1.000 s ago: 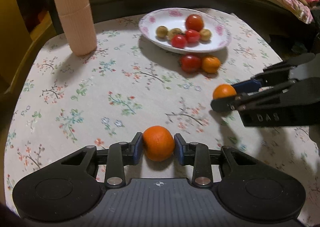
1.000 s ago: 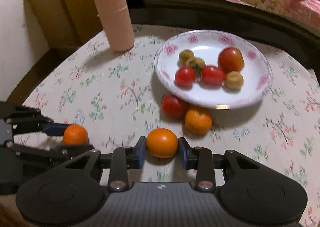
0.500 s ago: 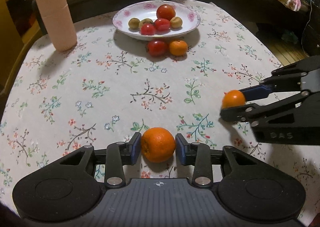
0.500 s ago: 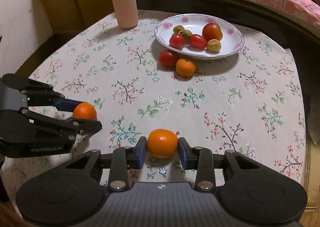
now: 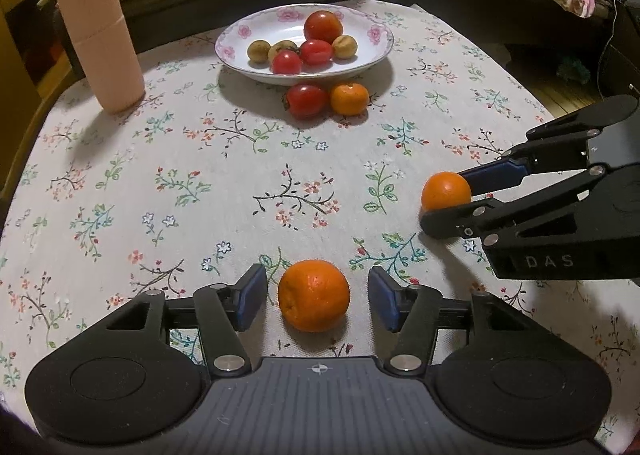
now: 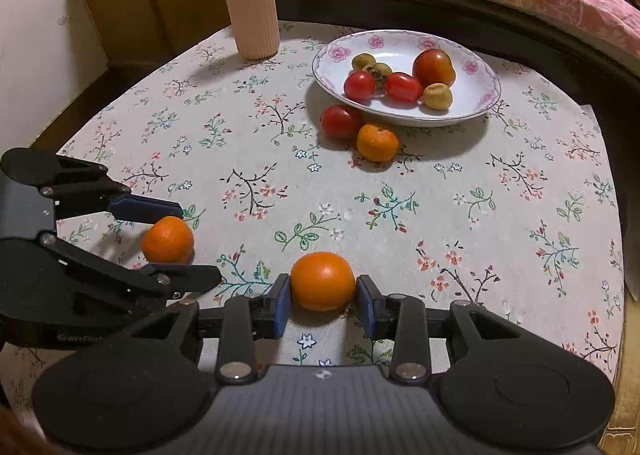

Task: Organize fruits
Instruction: 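Lift both held tangerines and hold them above the table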

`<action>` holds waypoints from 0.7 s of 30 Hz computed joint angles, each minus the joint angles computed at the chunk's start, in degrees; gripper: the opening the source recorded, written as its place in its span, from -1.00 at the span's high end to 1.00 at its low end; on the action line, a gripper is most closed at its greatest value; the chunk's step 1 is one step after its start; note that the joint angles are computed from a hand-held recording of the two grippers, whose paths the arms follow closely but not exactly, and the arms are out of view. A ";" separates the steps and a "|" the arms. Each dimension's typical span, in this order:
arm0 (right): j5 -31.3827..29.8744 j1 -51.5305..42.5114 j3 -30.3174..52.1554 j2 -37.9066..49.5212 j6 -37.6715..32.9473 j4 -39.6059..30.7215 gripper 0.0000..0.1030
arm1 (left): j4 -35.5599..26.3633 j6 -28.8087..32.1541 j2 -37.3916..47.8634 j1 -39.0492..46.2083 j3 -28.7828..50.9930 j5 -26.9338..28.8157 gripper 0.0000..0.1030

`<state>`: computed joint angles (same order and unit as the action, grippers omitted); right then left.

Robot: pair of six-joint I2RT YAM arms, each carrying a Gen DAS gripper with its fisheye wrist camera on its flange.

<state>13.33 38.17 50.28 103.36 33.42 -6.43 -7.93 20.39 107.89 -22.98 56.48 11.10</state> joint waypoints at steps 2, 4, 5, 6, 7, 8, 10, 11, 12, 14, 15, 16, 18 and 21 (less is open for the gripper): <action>-0.14 -0.14 0.22 0.12 -0.07 -0.14 0.28 | -0.08 -0.22 -0.02 -0.16 0.07 -0.38 -0.27; -0.12 -0.25 0.62 0.36 -0.08 -0.39 0.27 | -0.08 -0.38 -0.03 -0.23 0.04 -0.55 -0.27; -0.03 -0.20 0.75 0.50 -0.15 -0.40 0.27 | -0.10 -0.40 -0.10 -0.24 -0.02 -0.60 -0.28; 0.02 -0.18 0.84 0.56 -0.19 -0.47 0.27 | -0.17 -0.45 -0.15 -0.28 -0.04 -0.71 -0.28; 0.04 -0.20 0.91 0.61 -0.19 -0.51 0.26 | -0.22 -0.51 -0.18 -0.32 -0.04 -0.78 -0.28; 0.03 -0.22 1.02 0.70 -0.16 -0.55 0.26 | -0.30 -0.53 -0.20 -0.31 -0.01 -0.79 -0.28; 0.00 -0.27 1.22 0.83 -0.13 -0.69 0.25 | -0.41 -0.59 -0.19 -0.27 0.06 -0.81 -0.28; -0.04 -0.29 1.37 0.92 -0.13 -0.79 0.25 | -0.42 -0.63 -0.21 -0.30 0.05 -0.87 -0.28; -0.09 -0.33 1.49 1.01 -0.11 -0.82 0.24 | -0.39 -0.65 -0.24 -0.35 0.01 -0.96 -0.28; -0.16 -0.40 1.59 1.13 -0.22 -0.76 0.22 | -0.42 -0.63 -0.24 -0.42 0.01 -1.09 -0.27; -0.23 -0.46 1.69 1.23 -0.39 -0.71 0.21 | -0.52 -0.64 -0.19 -0.43 0.11 -1.11 -0.27; -0.36 -0.54 1.80 1.35 -0.58 -0.65 0.19 | -0.58 -0.69 -0.18 -0.44 0.14 -1.13 -0.27; -0.54 -0.66 1.93 1.48 -0.75 -0.55 0.18 | -0.51 -0.62 -0.21 -0.46 0.06 -1.06 -0.23; -0.52 -0.72 2.10 1.60 -1.04 -0.60 0.18 | -0.64 -0.45 -0.23 -0.53 0.08 -1.02 -0.19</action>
